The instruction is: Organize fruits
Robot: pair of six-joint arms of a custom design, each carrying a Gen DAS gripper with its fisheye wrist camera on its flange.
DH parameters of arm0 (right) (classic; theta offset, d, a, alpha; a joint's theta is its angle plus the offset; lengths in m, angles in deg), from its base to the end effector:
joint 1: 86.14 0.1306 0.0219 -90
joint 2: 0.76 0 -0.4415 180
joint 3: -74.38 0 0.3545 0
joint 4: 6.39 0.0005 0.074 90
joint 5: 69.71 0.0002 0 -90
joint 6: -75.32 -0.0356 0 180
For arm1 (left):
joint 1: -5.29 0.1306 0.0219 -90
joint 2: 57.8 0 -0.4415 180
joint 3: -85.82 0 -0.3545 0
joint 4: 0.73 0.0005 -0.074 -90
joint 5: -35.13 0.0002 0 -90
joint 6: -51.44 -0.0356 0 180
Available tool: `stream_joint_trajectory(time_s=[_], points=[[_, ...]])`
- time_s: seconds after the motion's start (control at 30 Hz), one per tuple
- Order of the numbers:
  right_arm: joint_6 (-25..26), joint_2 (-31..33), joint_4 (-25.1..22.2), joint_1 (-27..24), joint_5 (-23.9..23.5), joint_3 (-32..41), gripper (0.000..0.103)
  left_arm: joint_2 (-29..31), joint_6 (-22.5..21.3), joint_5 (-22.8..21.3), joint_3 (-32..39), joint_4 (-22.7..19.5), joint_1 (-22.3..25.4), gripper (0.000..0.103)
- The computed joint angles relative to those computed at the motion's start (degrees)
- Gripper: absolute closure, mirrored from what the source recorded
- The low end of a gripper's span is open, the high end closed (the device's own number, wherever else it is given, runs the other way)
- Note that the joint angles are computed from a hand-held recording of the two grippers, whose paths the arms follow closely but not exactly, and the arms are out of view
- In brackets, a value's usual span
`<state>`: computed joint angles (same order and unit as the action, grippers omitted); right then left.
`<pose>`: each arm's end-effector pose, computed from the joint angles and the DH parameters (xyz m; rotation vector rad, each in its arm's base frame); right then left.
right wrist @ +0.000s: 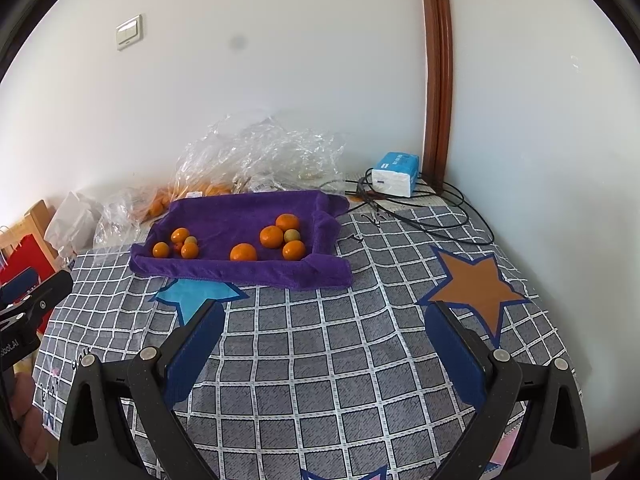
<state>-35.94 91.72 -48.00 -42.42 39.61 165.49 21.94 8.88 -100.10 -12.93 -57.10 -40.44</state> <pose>0.3510 0.3187 0.4897 -0.2774 2.2610 0.2047 0.2652 -0.2365 0.4933 -0.3183 2.1638 0.1221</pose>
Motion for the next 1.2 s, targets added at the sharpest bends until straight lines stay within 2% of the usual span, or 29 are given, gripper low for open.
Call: stream_joint_trajectory(time_s=[1.2], points=[[-0.3,-0.83,0.57,-0.15,0.17,-0.67,0.004,-0.06,0.52,-0.24,0.32,-0.24,-0.06,0.005]])
